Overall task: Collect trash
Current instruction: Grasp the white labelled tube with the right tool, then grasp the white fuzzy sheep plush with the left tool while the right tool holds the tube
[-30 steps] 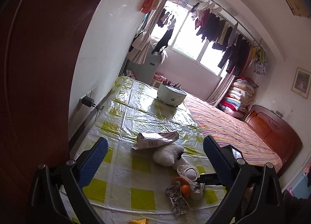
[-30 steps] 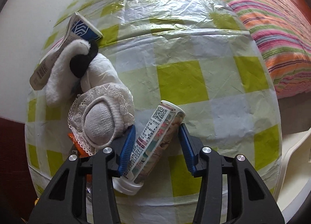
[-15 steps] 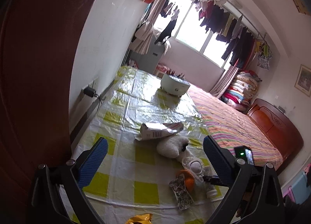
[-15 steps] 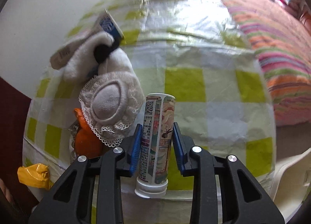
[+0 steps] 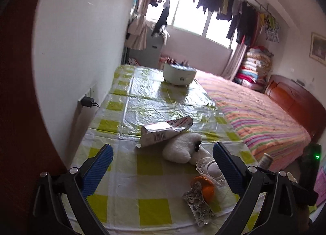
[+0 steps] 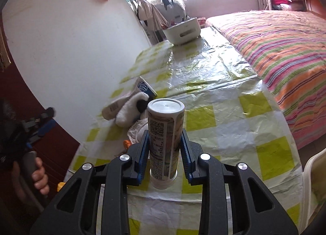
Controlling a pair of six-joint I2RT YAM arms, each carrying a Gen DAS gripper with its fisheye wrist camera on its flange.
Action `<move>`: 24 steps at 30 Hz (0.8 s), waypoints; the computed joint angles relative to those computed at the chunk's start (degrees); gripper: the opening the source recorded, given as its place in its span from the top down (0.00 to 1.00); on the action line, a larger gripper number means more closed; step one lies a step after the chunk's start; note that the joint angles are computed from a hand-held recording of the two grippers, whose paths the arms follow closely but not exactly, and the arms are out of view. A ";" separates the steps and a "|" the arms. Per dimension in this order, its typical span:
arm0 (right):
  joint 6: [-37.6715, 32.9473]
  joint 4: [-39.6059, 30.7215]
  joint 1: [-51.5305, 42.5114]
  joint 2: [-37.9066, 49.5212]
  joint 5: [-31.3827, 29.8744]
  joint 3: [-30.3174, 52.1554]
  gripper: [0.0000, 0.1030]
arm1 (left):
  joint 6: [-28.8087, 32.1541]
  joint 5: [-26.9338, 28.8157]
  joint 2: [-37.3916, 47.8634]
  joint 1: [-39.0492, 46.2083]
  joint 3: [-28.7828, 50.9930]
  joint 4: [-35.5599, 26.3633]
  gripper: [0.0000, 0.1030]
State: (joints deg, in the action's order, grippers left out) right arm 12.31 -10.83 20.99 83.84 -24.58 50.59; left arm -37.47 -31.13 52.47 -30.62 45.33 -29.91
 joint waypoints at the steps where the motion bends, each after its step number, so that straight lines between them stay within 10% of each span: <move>1: 0.16 0.71 -0.36 0.38 -1.10 -0.20 0.73 | 0.89 4.91 1.24 3.60 0.48 1.23 0.07; 6: 1.27 2.48 -0.67 -0.67 -4.05 -1.36 0.73 | -4.72 24.62 8.29 14.31 1.71 6.51 0.07; 15: 1.78 2.58 -4.49 -2.29 -10.01 -1.83 0.73 | -3.44 17.31 34.40 10.33 18.04 -0.88 0.07; 24: 0.91 2.12 -6.45 -3.74 -13.10 -2.61 0.73 | -2.84 23.22 44.09 12.76 21.42 -0.89 0.15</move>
